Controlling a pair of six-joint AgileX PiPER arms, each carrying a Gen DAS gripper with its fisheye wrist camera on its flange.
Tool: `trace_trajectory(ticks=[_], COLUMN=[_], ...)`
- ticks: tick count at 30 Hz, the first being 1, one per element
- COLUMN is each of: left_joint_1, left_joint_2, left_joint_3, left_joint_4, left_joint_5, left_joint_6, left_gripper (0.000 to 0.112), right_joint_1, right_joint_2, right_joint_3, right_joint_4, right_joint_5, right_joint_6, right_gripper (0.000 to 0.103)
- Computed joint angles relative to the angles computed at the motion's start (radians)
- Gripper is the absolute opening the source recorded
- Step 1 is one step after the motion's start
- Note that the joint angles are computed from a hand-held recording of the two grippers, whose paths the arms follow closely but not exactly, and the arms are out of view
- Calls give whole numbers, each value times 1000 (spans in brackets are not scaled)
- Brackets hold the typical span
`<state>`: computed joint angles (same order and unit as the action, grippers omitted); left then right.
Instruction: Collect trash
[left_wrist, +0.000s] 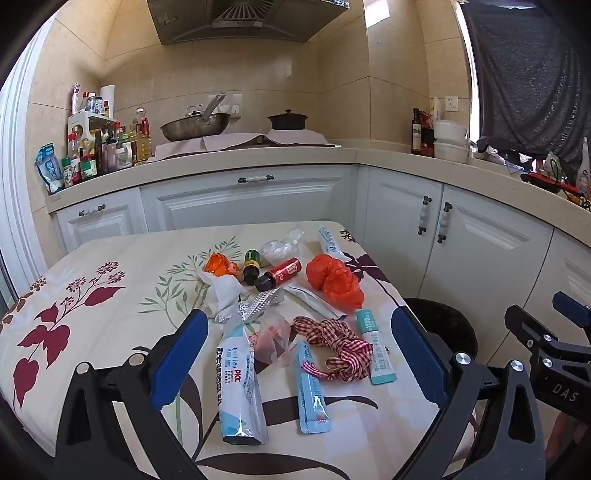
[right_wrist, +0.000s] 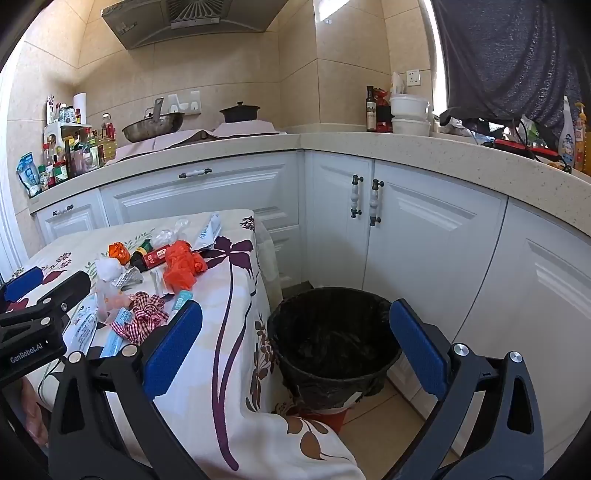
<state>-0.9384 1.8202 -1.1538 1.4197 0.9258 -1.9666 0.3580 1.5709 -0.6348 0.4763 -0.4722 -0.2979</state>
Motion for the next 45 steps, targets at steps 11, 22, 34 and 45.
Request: trace_trajectory(ticks=[11,22,34,45], left_joint_1=[2,5,5,5], left_joint_2=[3,-4,-7,-7], left_joint_3=[-5,19,23,23], left_joint_4=[-6,7,9,8], left_joint_5=[-7,-11,-10,-10], left_joint_6=[8,-13,-14,-13], left_gripper=[97,97,97,97], right_joint_1=[-9,-21,-25,-30], right_joint_2=[8,5,5,2], right_joint_3=[4,0,1,2], right_joint_4=[-17,-32,-40,-47], right_joint_5=[-5,5,6,10], right_joint_6=[17,24,29,33], right_gripper=[99,99,99,99])
